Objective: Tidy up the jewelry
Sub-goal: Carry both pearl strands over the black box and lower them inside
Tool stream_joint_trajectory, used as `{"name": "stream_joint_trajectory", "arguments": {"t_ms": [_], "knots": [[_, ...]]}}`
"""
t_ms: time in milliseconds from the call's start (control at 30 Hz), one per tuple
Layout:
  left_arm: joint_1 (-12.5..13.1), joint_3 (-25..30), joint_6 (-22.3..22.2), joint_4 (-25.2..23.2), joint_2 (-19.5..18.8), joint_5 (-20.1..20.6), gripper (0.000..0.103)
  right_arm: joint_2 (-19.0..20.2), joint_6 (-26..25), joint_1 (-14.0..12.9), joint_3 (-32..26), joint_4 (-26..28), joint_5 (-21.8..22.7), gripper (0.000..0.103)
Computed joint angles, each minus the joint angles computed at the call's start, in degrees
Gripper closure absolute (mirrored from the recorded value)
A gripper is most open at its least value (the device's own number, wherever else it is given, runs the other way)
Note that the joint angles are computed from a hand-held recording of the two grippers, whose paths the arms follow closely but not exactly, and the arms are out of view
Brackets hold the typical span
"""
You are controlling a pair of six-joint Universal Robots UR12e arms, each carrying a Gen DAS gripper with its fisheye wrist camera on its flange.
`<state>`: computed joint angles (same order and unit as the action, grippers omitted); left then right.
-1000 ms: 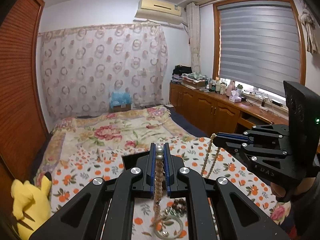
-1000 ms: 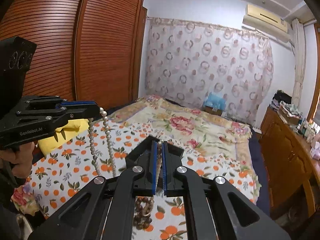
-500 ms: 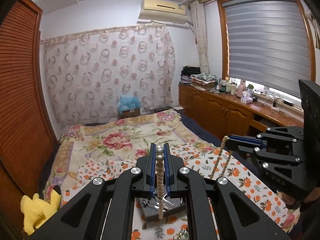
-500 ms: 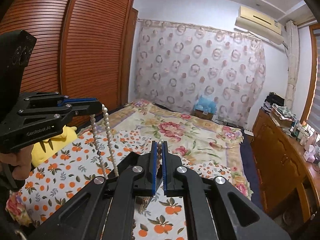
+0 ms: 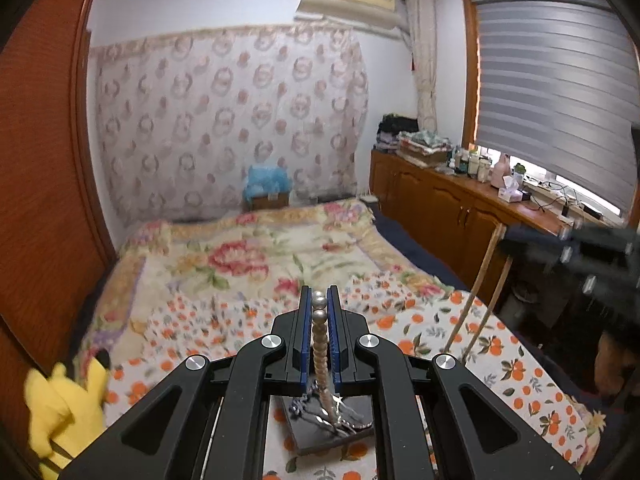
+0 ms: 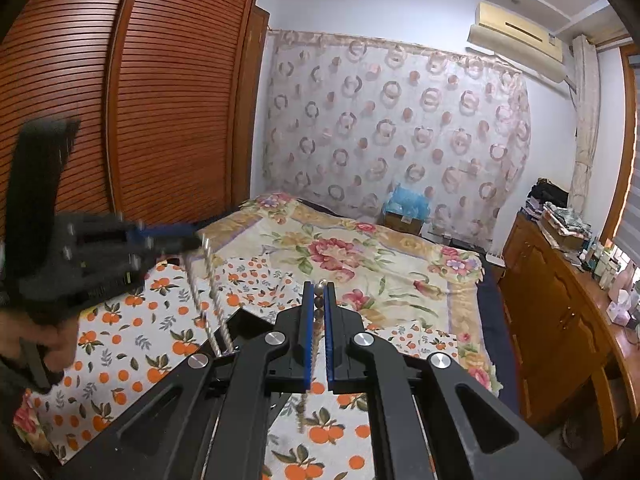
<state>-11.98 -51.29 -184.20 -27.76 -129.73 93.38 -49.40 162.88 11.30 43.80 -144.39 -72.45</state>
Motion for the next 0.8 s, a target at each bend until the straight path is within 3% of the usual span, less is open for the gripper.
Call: {"name": "stream_joint_trajectory", "arguments": {"t_ms": [333,633,800], "knots": [[1.1,-1.8,-2.7,-1.9,-1.4,-2.2,0.096,6.2,0.7,0.9,-12.2,5.8,0.7,0.098],[1.2,-4.5,-2.9,-2.3,-0.9,-3.1,0.096,13.4,-0.6,2.6,-26.1,16.5,-1.4,0.098],[1.3,-5.8,-3.4,-2.2,-0.7,-3.6,0.096,15.4,-0.7,3.2,-28.8,19.0,-1.9,0.098]]}}
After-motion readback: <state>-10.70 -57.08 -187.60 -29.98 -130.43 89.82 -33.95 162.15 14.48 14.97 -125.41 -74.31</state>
